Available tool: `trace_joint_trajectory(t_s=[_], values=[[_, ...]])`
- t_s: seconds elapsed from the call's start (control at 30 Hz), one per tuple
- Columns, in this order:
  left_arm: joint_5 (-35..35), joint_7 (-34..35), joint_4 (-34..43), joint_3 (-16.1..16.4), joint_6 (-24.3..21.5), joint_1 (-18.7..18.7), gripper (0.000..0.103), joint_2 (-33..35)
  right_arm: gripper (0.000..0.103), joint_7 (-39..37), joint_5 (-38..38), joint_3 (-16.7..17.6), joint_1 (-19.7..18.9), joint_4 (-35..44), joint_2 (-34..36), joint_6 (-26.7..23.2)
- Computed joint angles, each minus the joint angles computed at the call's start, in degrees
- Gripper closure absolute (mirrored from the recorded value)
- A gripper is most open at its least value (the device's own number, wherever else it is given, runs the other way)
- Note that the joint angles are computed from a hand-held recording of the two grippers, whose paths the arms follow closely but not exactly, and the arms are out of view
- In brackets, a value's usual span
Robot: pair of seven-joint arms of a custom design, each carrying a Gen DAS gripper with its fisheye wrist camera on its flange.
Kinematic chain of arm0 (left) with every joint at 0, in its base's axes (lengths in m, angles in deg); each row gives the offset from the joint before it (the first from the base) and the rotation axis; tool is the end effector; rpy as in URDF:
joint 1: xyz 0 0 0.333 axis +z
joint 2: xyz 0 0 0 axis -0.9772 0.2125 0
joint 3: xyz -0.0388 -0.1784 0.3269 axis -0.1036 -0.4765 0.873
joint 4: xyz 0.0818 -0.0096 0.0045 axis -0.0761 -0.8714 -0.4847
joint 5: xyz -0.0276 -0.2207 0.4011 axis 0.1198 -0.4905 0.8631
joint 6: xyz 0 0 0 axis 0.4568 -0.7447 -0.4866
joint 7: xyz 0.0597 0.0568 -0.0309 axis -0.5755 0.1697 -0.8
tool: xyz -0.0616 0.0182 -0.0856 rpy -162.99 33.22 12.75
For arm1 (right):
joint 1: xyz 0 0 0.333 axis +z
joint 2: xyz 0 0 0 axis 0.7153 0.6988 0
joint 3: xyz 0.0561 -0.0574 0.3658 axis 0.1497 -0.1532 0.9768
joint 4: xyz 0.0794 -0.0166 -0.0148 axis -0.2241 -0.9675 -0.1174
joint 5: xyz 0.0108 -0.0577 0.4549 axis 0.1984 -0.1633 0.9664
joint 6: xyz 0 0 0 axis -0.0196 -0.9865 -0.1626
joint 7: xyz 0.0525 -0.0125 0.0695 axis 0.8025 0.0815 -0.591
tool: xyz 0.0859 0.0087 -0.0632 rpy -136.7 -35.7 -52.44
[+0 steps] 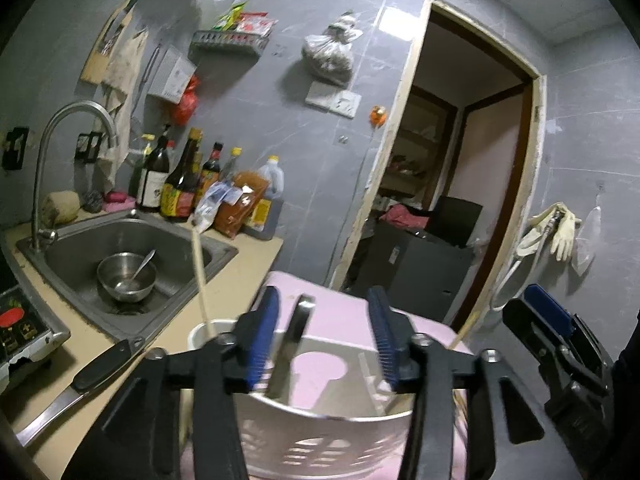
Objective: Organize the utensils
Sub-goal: 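Open right tool to drop spoon in holder while left tool releases chopstick, then move left tool toward the fork while right tool moves toward the chopsticks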
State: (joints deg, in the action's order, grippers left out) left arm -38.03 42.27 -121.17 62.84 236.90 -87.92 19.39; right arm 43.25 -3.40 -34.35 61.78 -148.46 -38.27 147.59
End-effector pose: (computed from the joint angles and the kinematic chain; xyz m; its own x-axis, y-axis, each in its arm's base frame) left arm 0.4804 -0.2878 0.5923 -0.3817 -0.8653 0.3249 -0.3046 -0.2141 -0.9281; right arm 0.4273 0.0925 0.5920 0.1879 -0.9743 0.1245 -0.0348 -0.1333 -0.9905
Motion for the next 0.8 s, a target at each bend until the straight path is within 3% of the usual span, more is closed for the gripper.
trace_joint_trajectory(t_s=[0.1, 0.27, 0.37, 0.57, 0.8], values=[[1.6, -0.7, 0.3, 0.3, 1.0, -1.0, 0.046, -0.4, 0.03, -0.1, 2.7, 0.8, -1.7, -1.0, -2.2, 0.6], [4.1, -1.4, 0.9, 0.3, 2.4, -2.4, 0.016, -0.8, 0.011, -1.0, 7.7, 2.3, -4.8, -2.6, -6.0, 0.7], [4.1, -0.3, 1.1, -0.5, 3.2, -2.8, 0.006, -0.9, 0.001, -2.0, 10.5, 3.3, -7.0, -3.9, -8.6, 0.5], [6.9, 0.0, 1.4, -0.7, 2.9, -5.0, 0.003, -0.7, 0.0, -4.8, 14.4, 4.9, -11.2, -6.7, -13.6, -1.5], [11.5, -0.6, 1.6, -0.7, -2.9, -7.5, 0.002, 0.0, 0.0, -7.9, 17.0, 6.6, -15.9, -9.9, -18.1, -5.7]])
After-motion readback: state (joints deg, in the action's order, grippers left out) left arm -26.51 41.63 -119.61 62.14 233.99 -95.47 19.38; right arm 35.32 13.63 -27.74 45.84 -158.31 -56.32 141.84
